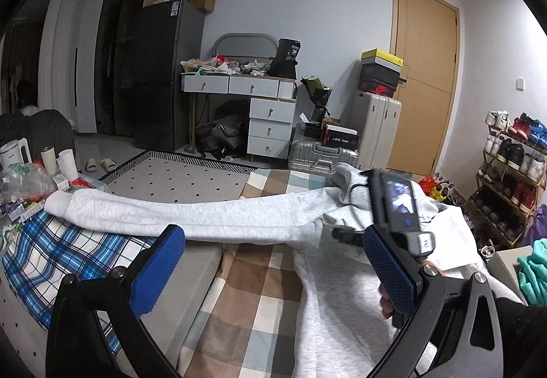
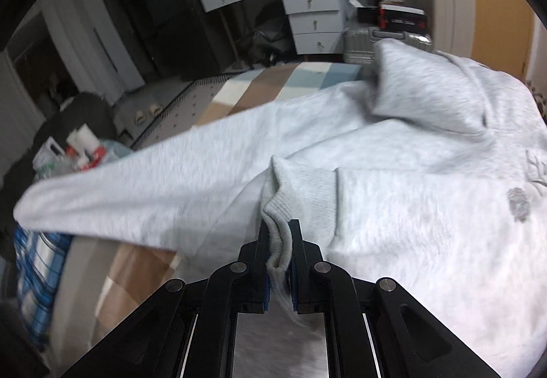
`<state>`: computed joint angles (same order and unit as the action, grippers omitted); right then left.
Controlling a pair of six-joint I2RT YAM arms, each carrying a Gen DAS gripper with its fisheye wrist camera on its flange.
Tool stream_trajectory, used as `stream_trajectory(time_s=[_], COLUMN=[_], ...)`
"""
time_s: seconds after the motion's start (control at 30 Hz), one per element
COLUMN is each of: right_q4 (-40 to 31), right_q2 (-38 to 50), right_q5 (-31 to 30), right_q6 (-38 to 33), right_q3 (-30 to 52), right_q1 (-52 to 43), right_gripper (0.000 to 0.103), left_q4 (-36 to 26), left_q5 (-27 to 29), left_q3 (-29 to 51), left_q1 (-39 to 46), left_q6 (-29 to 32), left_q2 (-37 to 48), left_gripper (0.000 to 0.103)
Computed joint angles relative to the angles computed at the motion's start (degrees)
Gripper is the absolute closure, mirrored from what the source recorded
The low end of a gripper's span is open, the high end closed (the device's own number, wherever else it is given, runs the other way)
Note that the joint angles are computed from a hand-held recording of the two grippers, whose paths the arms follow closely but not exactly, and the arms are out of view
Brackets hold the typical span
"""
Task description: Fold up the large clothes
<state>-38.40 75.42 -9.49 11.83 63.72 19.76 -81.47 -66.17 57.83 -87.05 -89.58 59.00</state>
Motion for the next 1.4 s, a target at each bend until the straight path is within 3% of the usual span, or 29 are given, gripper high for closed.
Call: stream_trajectory(time_s=[0.13,0.2,0.3,0.33,0.37,0.43,0.5,0.57,0.67,0.87,1.0,1.07,1.13,1.23,1.4], right_q4=[-0.8,-1.7,-0.7,-1.2,-2.5,-4.3,-7.6,-12.2,-17.3,-15.9,-17.7,-22.4,-22.2,-18.6,-15.6], right_q2=[0.0,2.1,1.9,1.5,0.8,-3.4,-6.9,-8.9,-6.7,-2.5,1.1,4.0,4.2,6.0,13.9], right_q5=[-1.1,-2.7,-11.3,-15.9,-21.0,-26.9,-28.2,-27.0,-17.4,-0.8,-3.5,-4.6,-7.5,-2.9,0.1], right_q6=[0.9,2.6,3.9,4.1,3.8,3.1,0.9,-3.3,-8.5,-14.2,-22.5,-25.6,-27.4,-27.9,-31.7], right_q3=[-0.3,1.1,0.4,0.2,0.1,-1.2,-1.2,0.1,2.6,0.4,0.1,4.3,8.0,11.4,8.8], right_q1=[0.0,0.8,-1.2,-2.4,-3.9,-7.4,-12.0,-18.6,-27.3,-39.2,-45.8,-46.9,-51.2,-55.2,-58.9], right_gripper=[0.09,0.081,0.072,0.061,0.058,0.057,0.055,0.049,0.045,0.045,0.046,0.052,0.048,0.042,0.044], left_q4=[-1.3,-2.4,-5.7,-5.3,-5.3,-5.8,-5.7,-5.3,-5.4,-6.0,-1.6,-0.8,-1.0,-1.7,0.6], left_q5=[-0.4,-0.3,-0.5,-0.6,-0.6,-0.5,0.0,0.2,0.3,0.6,2.1,2.4,2.3,2.2,2.8], left_q3=[-0.5,-0.4,-0.6,-0.9,-1.0,-1.1,-1.4,-1.3,-0.8,-0.4,-1.1,-1.2,-1.1,-0.9,-0.6], left_q1=[-0.5,-0.9,-1.9,-1.5,-1.3,-1.4,-1.5,-1.2,-1.0,-0.9,0.7,0.9,0.7,0.6,1.5], left_q6=[-1.2,-2.4,-5.9,-5.2,-5.3,-6.3,-6.4,-6.2,-6.2,-7.3,-2.1,-1.2,-1.2,-1.6,1.4], left_q2=[-0.6,-0.3,-0.5,-1.3,-1.6,-2.3,-3.4,-3.2,-2.1,0.4,-0.1,0.0,0.5,1.4,1.9], left_gripper=[0.001,0.001,0.001,0.001,0.001,0.001,0.001,0.001,0.001,0.001,0.001,0.001,0.001,0.001,0.001])
